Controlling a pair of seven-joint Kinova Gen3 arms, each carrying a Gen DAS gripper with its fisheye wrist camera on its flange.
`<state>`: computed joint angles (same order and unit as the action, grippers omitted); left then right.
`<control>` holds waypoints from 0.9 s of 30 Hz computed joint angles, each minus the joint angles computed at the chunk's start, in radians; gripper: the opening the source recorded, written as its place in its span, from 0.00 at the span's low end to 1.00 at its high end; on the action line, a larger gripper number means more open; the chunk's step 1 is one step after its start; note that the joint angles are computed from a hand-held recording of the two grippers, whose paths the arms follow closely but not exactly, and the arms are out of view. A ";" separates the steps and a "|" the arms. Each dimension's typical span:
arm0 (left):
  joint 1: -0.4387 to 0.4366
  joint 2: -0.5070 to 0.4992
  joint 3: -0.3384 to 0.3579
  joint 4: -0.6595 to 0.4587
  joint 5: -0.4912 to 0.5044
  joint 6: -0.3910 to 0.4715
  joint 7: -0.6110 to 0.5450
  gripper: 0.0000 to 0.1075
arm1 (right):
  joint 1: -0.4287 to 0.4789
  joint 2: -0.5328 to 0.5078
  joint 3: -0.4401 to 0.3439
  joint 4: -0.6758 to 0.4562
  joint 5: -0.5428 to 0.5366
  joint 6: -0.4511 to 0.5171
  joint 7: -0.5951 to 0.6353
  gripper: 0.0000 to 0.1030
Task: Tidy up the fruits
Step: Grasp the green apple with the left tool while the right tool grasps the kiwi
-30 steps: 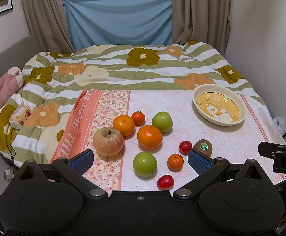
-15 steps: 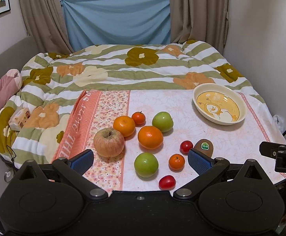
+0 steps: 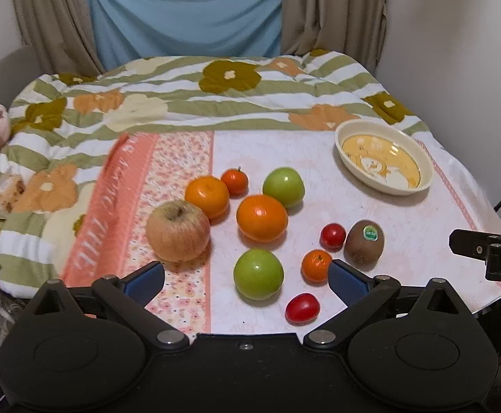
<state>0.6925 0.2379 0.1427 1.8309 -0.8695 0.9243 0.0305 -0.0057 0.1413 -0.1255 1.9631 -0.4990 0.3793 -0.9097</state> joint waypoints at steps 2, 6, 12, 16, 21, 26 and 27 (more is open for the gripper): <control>-0.010 0.012 -0.007 0.020 -0.011 -0.037 0.005 0.91 | -0.007 0.029 -0.008 0.003 0.005 -0.027 0.005 1.00; -0.014 0.050 -0.025 0.032 -0.022 -0.081 0.008 0.90 | 0.054 0.098 -0.087 -0.008 -0.056 -0.059 0.093 1.00; 0.005 0.128 -0.072 -0.001 -0.022 -0.100 0.032 0.88 | 0.124 0.232 -0.182 -0.088 -0.041 -0.042 0.196 1.00; 0.027 0.192 -0.102 -0.068 0.003 -0.049 0.043 0.85 | 0.169 0.317 -0.240 -0.159 -0.026 0.006 0.285 1.00; 0.041 0.252 -0.133 -0.134 0.048 -0.016 0.068 0.81 | 0.181 0.393 -0.263 -0.237 -0.010 0.066 0.377 1.00; 0.052 0.293 -0.150 -0.193 0.100 0.020 0.053 0.73 | 0.184 0.444 -0.267 -0.297 -0.018 0.129 0.443 1.00; 0.056 0.299 -0.155 -0.201 0.106 0.028 0.057 0.73 | 0.179 0.449 -0.263 -0.306 -0.018 0.136 0.453 1.00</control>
<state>0.7487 0.5367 -0.0120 1.6300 -0.7631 0.9519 0.0876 0.1731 0.5905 -0.3882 1.6572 -0.5170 0.5158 -0.4567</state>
